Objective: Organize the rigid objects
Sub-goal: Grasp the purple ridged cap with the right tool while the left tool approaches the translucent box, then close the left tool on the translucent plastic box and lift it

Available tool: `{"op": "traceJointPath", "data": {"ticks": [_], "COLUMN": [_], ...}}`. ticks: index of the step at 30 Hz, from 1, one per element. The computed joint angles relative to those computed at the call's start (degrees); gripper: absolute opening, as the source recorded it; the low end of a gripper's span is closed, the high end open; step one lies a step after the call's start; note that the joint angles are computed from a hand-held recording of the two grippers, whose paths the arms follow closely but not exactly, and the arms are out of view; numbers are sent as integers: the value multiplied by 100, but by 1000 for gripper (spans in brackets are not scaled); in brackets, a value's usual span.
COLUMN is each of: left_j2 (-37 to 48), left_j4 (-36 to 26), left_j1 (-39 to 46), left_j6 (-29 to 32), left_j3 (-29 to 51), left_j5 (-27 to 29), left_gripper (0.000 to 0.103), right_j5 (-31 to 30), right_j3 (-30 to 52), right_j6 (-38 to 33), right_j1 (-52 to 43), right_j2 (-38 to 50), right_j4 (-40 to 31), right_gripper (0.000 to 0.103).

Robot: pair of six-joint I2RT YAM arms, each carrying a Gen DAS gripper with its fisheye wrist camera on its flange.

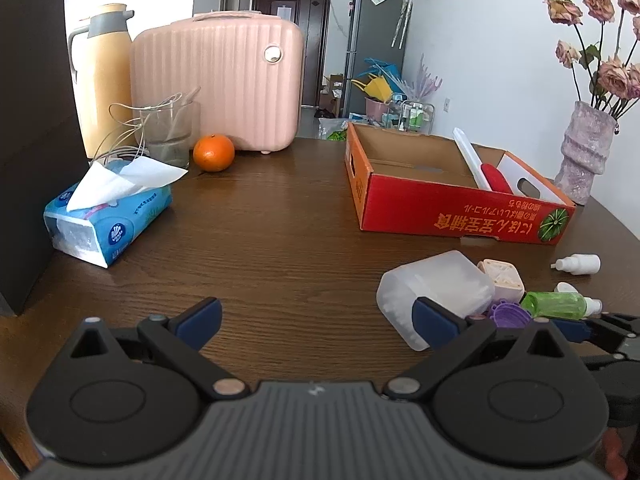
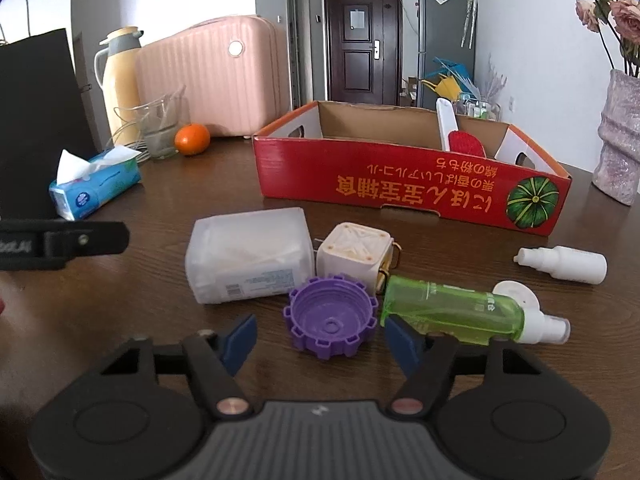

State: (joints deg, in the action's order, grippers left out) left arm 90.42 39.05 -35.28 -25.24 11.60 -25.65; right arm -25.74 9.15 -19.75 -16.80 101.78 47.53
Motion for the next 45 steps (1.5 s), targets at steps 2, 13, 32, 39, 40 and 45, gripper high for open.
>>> {"op": "traceJointPath", "data": {"ticks": [2, 13, 32, 39, 40, 45], "left_j2": [-11, 169, 779, 1462, 1554, 2038], "left_j4": [24, 67, -469, -761, -787, -859], "left_j1": [-6, -11, -533, -663, -658, -673], "left_j6": [12, 5, 332, 635, 664, 920], "left_j3": [-11, 55, 938, 1693, 1790, 2272], "left_j5": [13, 30, -275, -259, -218, -110], "left_gripper": [103, 103, 103, 103, 103, 103], "right_j5": [136, 216, -1583, -1825, -1822, -1899], "right_j3": [60, 166, 157, 786, 886, 1222], "right_j6": [68, 193, -448, -745, -732, -529], "right_j1": [134, 251, -1709, -2504, -2585, -2802], "right_j2": [105, 485, -885, -370, -243, 208], "right_j4": [67, 370, -709, -910, -880, -787], "right_gripper": [63, 52, 52, 52, 52, 52]}}
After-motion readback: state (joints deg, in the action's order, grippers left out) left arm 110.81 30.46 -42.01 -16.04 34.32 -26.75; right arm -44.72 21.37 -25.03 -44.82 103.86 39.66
